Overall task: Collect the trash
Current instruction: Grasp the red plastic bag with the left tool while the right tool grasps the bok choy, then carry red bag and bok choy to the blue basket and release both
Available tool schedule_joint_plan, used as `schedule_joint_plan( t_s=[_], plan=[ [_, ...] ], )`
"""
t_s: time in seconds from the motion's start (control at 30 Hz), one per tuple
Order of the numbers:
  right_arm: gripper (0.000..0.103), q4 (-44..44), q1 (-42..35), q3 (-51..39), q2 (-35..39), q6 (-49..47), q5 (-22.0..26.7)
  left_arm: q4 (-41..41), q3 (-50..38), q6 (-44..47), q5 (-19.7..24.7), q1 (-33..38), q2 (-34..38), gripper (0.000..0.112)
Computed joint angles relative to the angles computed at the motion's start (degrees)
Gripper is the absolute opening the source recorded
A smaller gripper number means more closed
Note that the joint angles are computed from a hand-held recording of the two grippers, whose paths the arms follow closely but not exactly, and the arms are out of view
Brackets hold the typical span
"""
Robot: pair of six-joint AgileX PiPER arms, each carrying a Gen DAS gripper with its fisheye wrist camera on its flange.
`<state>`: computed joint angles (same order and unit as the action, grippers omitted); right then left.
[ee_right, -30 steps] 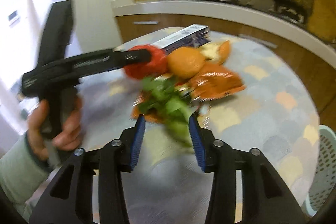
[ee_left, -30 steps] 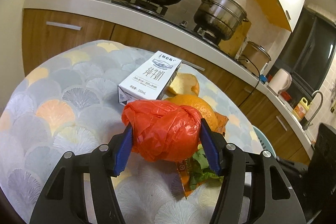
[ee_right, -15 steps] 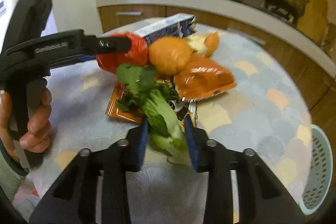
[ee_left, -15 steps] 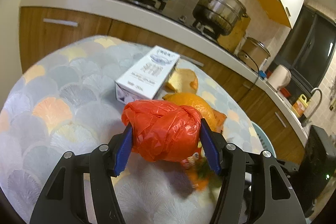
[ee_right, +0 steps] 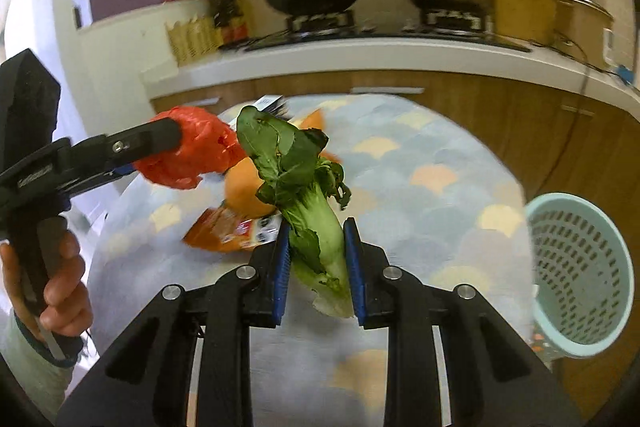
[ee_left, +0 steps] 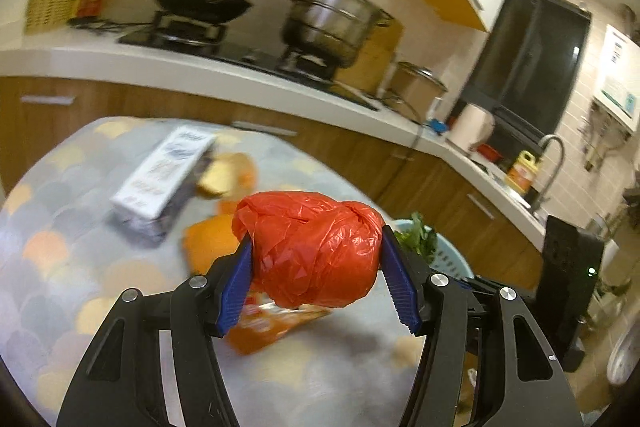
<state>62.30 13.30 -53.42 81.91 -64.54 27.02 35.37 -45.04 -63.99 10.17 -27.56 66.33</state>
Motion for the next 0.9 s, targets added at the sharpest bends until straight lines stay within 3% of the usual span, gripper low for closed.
schedule_joint_plan(
  t_s=[0.07, 0.17, 0.3, 0.47, 0.6, 0.9],
  plan=[
    [0.022, 1.2, -3.6, 0.2, -1.0, -1.1, 1.4, -4.8, -2.4, 4.6, -0.6, -0.6, 2.0, 0.058],
    [0.022, 3.7, -8.6, 0.6, -2.4, -3.7, 2.6, 2.1, -7.8, -1.2, 1.7, -4.1, 6.6, 0.058],
    [0.022, 5.7, -15.7, -0.3, -1.8, -5.8, 3.6, -2.8, -17.4, 3.8, 2.1, -7.6, 16.2, 0.058],
    [0.022, 7.3, -25.0, -2.2, 2.4, -7.3, 4.8, -11.5, -32.7, 12.7, 7.3, -10.9, 29.7, 0.058],
    [0.022, 4.9, -27.0, -2.5, 5.2, -6.2, -2.4, -23.2, -44.6, 19.1, 10.0, -11.2, 40.9, 0.058],
    [0.022, 2.0, -33.2, -8.6, 16.6, -2.1, -0.6, -27.6, -71.0, 24.8, 22.8, -14.1, 60.0, 0.058]
  ],
)
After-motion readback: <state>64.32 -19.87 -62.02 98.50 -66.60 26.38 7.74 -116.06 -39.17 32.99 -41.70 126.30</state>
